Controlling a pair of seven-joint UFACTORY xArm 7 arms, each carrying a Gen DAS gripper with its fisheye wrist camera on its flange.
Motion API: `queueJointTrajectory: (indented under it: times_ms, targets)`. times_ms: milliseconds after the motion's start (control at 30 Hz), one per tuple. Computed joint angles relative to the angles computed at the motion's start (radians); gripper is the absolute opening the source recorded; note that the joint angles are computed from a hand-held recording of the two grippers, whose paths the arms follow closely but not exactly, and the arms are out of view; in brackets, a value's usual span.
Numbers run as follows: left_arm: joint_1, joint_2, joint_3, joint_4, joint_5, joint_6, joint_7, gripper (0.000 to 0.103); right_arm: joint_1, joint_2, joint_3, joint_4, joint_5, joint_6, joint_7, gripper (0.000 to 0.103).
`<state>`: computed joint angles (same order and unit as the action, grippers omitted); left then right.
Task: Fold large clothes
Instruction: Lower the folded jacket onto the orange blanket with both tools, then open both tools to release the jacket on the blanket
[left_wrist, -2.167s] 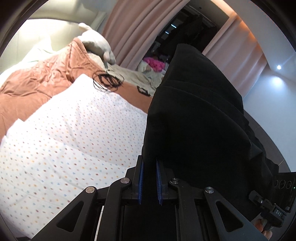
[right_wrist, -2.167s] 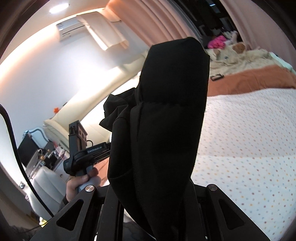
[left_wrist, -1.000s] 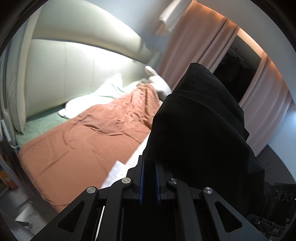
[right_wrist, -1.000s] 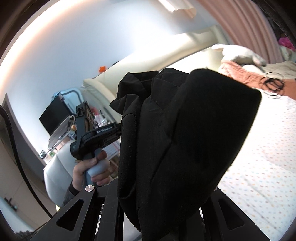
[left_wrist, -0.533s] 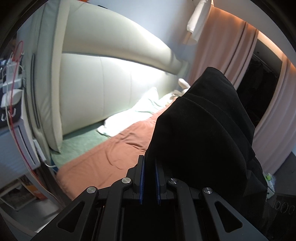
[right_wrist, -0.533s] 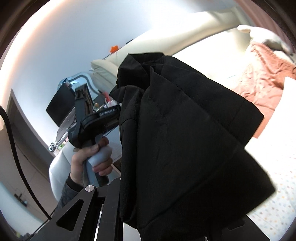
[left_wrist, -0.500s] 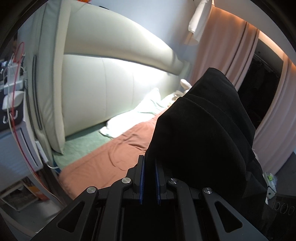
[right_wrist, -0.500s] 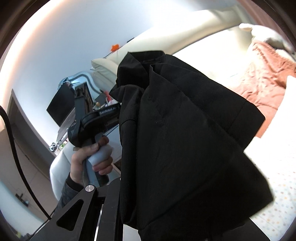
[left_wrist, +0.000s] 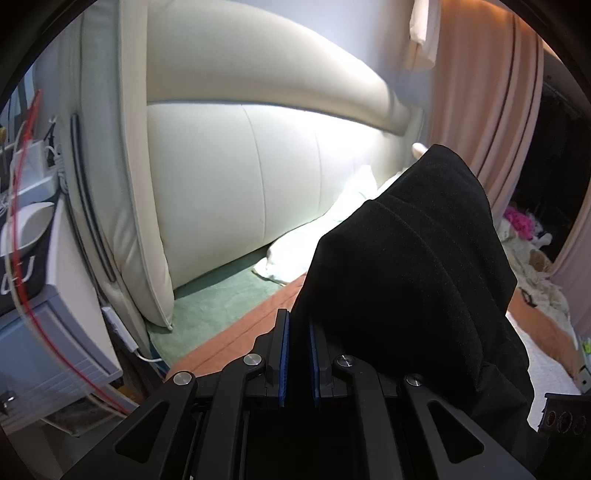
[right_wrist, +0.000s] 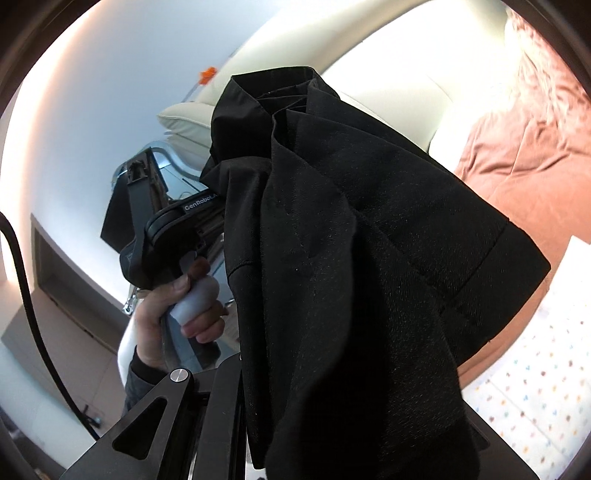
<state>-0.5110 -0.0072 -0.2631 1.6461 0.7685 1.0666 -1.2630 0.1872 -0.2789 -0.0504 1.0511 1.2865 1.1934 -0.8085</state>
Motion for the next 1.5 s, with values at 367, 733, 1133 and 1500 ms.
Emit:
queueJointTrajectory:
  times_ms: [367, 733, 1133, 1500]
  targets:
    - [-0.026, 0.306, 0.133, 0.25, -0.07, -0.033, 0.117, 0.002, -0.122, 0.412, 0.057, 0.299, 0.021, 0.066, -0.055, 0.016]
    - [-0.075, 0.371, 0.198, 0.204, -0.231, -0.023, 0.159, 0.005, -0.162, 0.865, 0.073, 0.609, -0.264, -0.082, 0.151, 0.027]
    - [-0.003, 0.094, 0.102, -0.304, -0.272, -0.151, -0.066, 0.005, -0.267, 0.845, 0.23, 0.612, -0.329, -0.232, 0.126, 0.027]
    - [0.016, 0.021, 0.039, -0.433, -0.301, -0.235, -0.163, 0.032, -0.252, 0.744, 0.206, 0.521, -0.573, -0.382, 0.244, 0.053]
